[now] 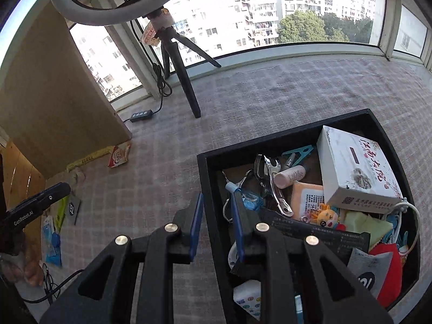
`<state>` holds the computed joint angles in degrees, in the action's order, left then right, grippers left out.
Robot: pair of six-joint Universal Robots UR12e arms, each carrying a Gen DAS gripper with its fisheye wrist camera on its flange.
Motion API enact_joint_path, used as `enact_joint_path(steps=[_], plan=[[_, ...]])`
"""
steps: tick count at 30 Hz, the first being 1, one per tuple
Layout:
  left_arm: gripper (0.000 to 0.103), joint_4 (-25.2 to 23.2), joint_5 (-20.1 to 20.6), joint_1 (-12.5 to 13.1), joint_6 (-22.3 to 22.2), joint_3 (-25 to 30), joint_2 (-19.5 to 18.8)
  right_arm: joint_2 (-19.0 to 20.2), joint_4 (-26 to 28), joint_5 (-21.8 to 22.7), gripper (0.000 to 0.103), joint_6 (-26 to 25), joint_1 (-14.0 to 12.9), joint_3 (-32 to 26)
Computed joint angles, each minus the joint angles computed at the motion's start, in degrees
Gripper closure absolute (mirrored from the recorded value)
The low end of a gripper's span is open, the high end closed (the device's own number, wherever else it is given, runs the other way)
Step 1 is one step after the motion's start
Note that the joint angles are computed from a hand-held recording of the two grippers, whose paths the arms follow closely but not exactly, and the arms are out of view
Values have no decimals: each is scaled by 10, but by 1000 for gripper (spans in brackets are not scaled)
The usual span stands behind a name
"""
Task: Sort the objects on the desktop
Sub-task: 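Grasp the small pink bottle with the left gripper while the right grasps a Coffee-mate packet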
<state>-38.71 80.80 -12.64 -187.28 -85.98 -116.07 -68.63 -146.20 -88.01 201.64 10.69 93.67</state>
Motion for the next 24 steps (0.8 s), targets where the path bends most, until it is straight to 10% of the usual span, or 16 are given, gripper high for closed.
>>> enact_joint_path(steps=[24], plan=[[76,-81,-8,93,-118,59,-73,227,158,89,77,-34,54,-300]])
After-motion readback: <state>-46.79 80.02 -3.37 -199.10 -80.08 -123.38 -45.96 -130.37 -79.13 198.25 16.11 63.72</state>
